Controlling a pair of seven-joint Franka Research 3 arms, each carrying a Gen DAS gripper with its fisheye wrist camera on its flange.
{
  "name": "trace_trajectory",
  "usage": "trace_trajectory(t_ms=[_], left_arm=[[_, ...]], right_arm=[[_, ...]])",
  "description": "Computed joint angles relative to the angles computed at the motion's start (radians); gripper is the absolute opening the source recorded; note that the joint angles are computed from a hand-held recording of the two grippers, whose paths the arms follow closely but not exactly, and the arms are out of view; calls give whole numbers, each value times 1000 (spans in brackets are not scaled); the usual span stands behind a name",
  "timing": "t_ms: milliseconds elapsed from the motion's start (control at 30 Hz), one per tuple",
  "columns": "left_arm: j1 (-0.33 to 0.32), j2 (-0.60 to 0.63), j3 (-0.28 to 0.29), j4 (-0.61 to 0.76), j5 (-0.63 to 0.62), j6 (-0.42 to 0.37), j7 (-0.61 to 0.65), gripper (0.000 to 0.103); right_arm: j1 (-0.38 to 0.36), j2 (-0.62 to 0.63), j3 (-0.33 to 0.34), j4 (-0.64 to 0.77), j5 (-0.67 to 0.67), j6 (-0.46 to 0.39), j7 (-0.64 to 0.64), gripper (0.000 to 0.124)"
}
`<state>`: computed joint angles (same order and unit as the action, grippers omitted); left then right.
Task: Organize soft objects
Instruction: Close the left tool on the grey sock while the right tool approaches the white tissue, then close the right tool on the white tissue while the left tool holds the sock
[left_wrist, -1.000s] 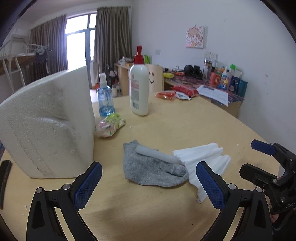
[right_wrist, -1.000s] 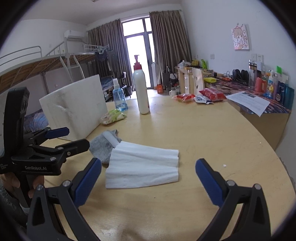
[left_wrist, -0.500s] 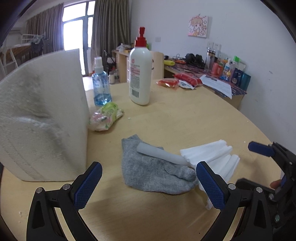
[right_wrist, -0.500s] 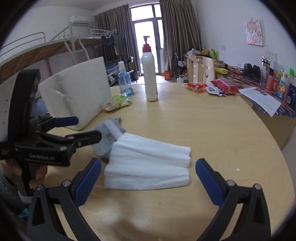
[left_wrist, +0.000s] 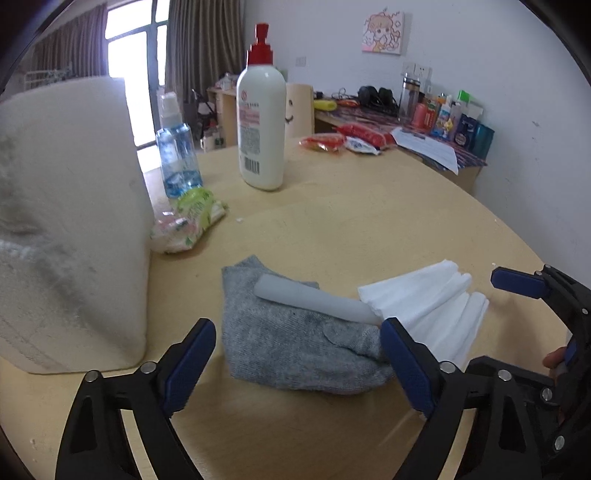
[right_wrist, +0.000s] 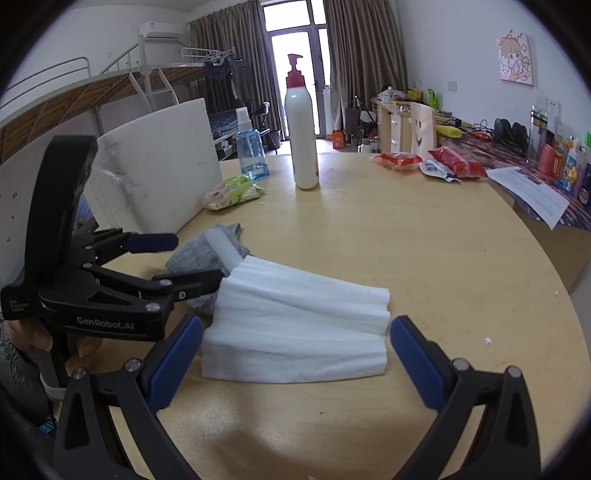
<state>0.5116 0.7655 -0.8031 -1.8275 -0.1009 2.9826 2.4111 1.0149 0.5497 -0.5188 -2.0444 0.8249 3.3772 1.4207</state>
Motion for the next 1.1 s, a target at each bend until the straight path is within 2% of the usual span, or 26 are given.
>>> trace_trajectory(t_ms=[100,167,233,467,533,567,600,700,767,867,933,1033,1100], left_arm=[[-44,-9,49,29,1,-43,-28,78],[-54,-11,60,39,-17,-67,-24,76],[-70,-17,79,46,-33,-80,-19,75],[-94,-41,108,32,-85,-73,21,61],[-102,-45,117,31,-95,-65,20,52],[-104,-46,120,30,-99,-61,18,36],[-108,-48,127,31,-106,-51,8,25],[-98,-39,124,44,-119,-61,-4,13],[-81,-38,109,39,-126,-73,14,12],[-69,-41,95,31,-138,-82,41,12],[-60,-38,88,35,-155,-95,51,11],[-53,-40,84,37,-183,-107,71,11],[-47,-44,76,27,-199,-101,93,11]], right_arm=[[3,1,-4,2,-2,-8,6,103],[14,2,-14,-2,-4,-5,11,103],[-3,-4,4,-5,-9,-1,10,103],[49,14,-63,0,-48,-56,58,103],[41,8,-56,-8,-76,-50,76,103],[33,4,-49,-11,-91,-47,86,103],[31,2,-48,-14,-102,-49,93,103],[37,2,-58,-14,-132,-65,117,103],[28,-2,-53,-15,-165,-73,132,103],[71,10,-105,-15,-200,-99,165,103],[134,31,-178,-16,-217,-130,201,103],[168,38,-220,-25,-252,-157,241,102],[155,28,-206,-31,-281,-159,252,92]])
